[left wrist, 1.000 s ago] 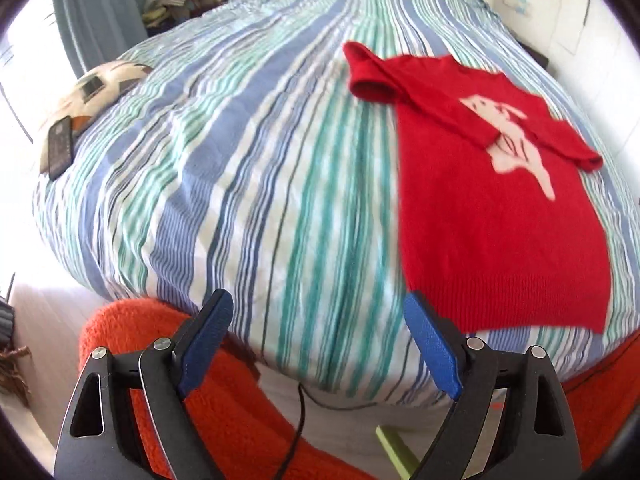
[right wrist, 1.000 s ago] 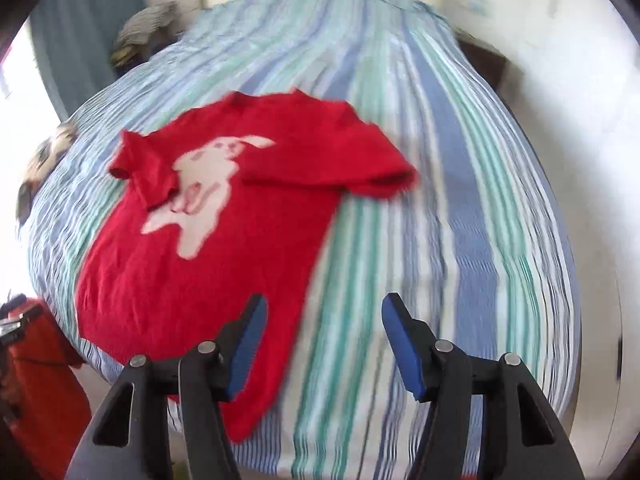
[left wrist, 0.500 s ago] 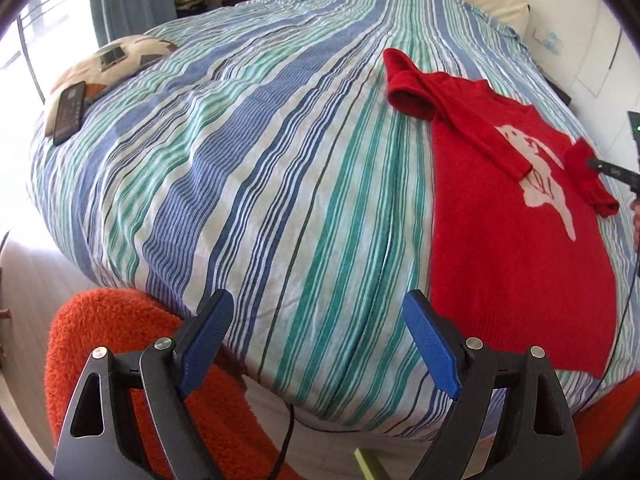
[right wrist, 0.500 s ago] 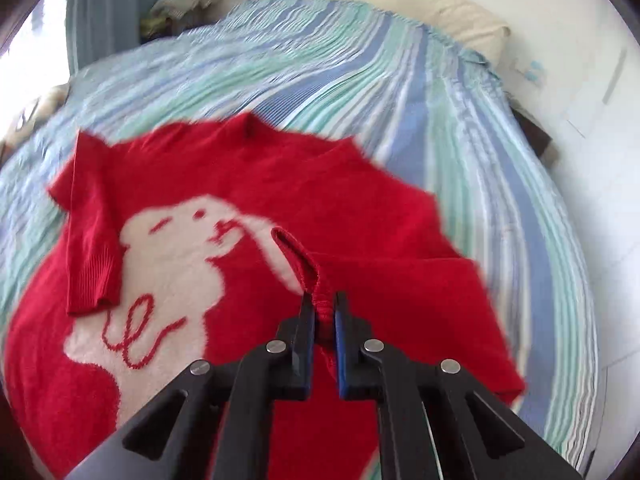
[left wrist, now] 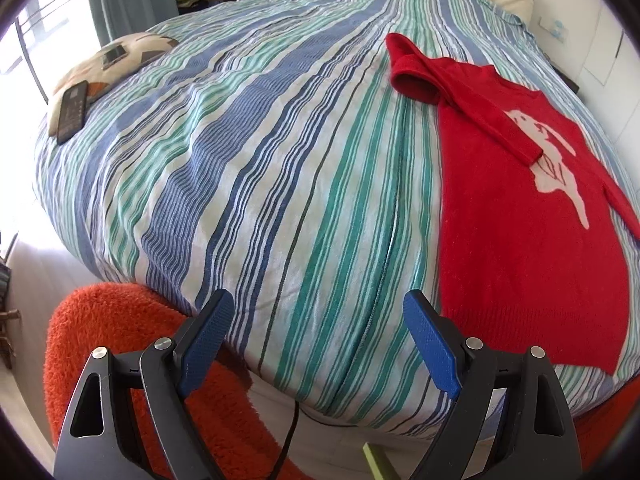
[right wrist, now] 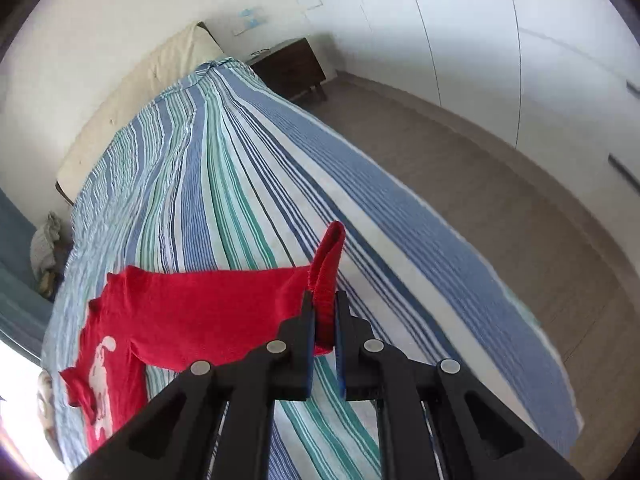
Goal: Fold small clothes
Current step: 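Grasp a sleeve cuff with the right tool, stretch it outward, release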
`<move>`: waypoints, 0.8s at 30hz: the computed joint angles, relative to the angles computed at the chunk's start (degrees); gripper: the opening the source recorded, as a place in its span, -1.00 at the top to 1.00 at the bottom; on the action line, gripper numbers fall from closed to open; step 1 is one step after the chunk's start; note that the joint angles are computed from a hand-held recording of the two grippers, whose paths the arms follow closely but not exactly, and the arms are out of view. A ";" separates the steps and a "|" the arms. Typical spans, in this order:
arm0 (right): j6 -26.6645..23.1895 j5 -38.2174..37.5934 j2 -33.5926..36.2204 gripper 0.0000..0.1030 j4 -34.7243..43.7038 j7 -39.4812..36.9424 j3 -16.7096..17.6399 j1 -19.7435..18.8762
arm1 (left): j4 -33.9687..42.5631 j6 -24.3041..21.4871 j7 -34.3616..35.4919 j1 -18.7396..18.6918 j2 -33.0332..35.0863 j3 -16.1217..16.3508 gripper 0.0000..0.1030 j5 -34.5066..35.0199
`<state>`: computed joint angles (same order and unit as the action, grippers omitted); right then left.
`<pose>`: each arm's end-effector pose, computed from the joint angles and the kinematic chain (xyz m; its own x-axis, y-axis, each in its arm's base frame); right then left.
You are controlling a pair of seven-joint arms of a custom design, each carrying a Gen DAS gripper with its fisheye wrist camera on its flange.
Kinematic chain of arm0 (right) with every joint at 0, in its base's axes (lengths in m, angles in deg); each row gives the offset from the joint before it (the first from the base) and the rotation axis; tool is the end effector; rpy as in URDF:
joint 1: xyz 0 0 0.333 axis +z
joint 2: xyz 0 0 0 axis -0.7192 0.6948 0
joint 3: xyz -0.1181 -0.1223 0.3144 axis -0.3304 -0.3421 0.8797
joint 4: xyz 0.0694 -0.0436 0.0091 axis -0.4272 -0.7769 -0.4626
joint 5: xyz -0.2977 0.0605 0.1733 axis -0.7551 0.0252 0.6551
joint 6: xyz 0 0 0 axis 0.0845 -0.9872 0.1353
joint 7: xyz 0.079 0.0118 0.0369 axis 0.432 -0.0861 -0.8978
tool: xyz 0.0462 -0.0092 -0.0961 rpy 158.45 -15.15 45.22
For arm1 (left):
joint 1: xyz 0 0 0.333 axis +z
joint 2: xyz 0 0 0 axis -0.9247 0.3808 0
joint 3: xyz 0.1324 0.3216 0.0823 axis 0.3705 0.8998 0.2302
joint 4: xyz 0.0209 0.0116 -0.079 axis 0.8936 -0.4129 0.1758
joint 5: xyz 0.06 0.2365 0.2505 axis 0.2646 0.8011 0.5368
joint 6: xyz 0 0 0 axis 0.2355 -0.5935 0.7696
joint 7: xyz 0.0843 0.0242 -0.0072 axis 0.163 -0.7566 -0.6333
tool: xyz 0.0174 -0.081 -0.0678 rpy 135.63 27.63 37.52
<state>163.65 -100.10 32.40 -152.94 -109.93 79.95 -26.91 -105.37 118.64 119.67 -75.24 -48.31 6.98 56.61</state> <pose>0.5154 0.2113 0.5018 -0.7646 -0.4784 -0.4318 -0.2274 0.8272 -0.5139 0.7042 -0.1279 0.4955 -0.1881 -0.9821 -0.0068 -0.8505 0.1663 -0.4989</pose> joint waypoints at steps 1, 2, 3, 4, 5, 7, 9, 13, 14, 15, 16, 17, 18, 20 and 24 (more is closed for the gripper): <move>3.86 -2.64 -0.25 0.84 -2.17 4.53 -0.52 -0.33 | -0.19 0.13 -0.16 -0.26 -0.09 0.29 -0.71 0.51; 6.92 -5.84 -0.44 0.80 -3.97 9.59 -1.01 -0.65 | -0.31 0.15 -0.33 -0.41 -0.15 0.48 -0.71 0.88; 9.46 -9.94 -0.51 0.73 -5.42 15.64 -1.37 -0.85 | -0.29 -0.03 -0.47 -0.47 -0.15 0.59 -0.71 1.09; 10.98 -12.88 -0.69 0.72 -6.63 20.57 -1.62 -1.13 | -0.17 -0.26 -0.69 -0.47 -0.10 0.65 -0.71 1.16; 12.02 -15.50 -0.76 0.63 -7.48 25.00 -1.76 -1.41 | 0.01 -0.47 -0.89 -0.41 -0.01 0.64 -0.71 1.11; 13.46 -23.40 -1.13 0.46 -8.90 35.11 -1.85 -1.82 | 0.37 -0.81 -1.30 -0.26 0.20 0.60 -0.71 0.92; 14.40 -26.41 -0.91 0.46 -9.03 38.56 -1.76 -2.46 | 0.78 -1.32 -1.62 -0.24 0.49 0.63 -0.71 0.96; 4.69 -4.38 -0.45 0.94 -6.14 12.52 0.47 -1.90 | 1.47 -2.32 -2.05 -0.62 1.00 0.91 -0.71 1.96; -0.35 0.54 0.01 0.94 -4.36 5.71 1.05 -1.26 | 1.48 -2.35 -2.09 -0.64 1.02 0.91 -0.71 2.11; -4.17 3.41 0.48 0.94 -3.21 1.54 1.30 -0.72 | 1.51 -2.36 -2.07 -0.59 1.05 0.85 -0.71 2.13; -5.26 4.34 0.50 0.94 -3.36 0.22 1.20 -0.38 | 1.65 -2.52 -2.11 -0.55 1.15 0.82 -0.71 2.13; -5.00 4.61 0.71 0.94 -3.58 -0.22 0.98 -0.24 | 1.90 -2.82 -2.17 -0.53 1.31 0.81 -0.71 2.12; -5.31 4.53 0.91 0.94 -3.62 -0.52 0.84 0.01 | 2.02 -3.03 -2.18 -0.48 1.40 0.77 -0.71 2.09; -6.28 3.87 1.62 0.95 -3.11 -0.98 0.69 0.60 | 2.26 -3.39 -2.16 -0.38 1.56 0.71 -0.71 2.02; -5.71 0.61 0.51 0.90 -4.99 2.76 0.36 1.36 | 2.50 -3.61 -2.22 -0.43 1.71 0.70 -0.71 2.10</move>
<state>157.94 -99.49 32.91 -157.94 -107.16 80.31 -25.55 -102.87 115.03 117.44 -75.66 -46.59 7.68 58.71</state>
